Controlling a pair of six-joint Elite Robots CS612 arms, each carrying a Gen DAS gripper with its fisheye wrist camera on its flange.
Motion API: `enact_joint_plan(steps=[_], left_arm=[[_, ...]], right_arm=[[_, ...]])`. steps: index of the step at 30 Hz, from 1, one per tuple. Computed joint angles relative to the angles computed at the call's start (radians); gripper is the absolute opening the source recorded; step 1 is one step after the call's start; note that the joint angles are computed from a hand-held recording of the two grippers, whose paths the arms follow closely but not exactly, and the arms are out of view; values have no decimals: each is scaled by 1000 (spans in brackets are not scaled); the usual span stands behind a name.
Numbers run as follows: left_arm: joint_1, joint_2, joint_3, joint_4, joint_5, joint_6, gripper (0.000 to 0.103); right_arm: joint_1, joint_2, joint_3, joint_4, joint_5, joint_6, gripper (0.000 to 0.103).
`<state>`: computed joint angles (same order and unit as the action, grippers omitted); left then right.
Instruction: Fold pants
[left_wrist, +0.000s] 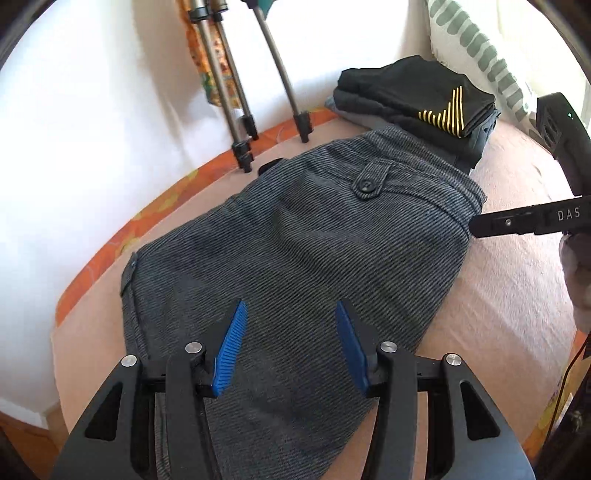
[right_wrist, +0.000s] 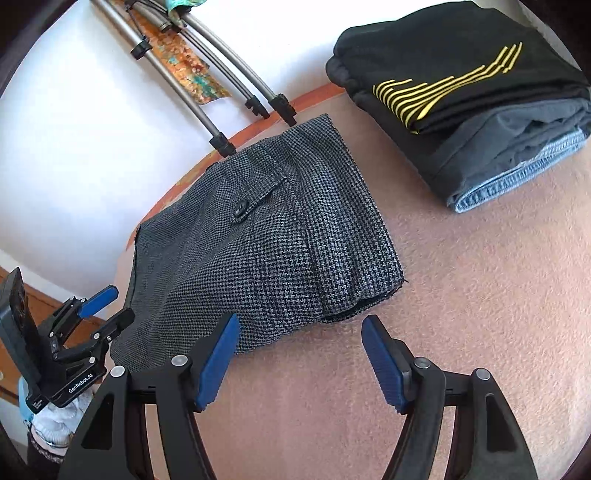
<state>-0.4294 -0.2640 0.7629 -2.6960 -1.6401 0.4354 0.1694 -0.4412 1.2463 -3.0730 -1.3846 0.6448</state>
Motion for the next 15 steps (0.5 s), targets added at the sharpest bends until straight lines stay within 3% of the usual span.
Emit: enact_joint_plan(steps=[5,8,11,15], left_arm=[[-27,79,-124,52,45,-9,49],[-29,114,-176,99,73,-11,49],[-23,118,-186,113,48,-40,49],[-20,102,-157,60,44,-74,49]], right_arm=[[-6,17,1,-56,-3,148,72],[-8,28,-5,-84,7,172,72],[-5,45,-30,-101,7,179,72],[2,68,-54,-148,-14,222,72]])
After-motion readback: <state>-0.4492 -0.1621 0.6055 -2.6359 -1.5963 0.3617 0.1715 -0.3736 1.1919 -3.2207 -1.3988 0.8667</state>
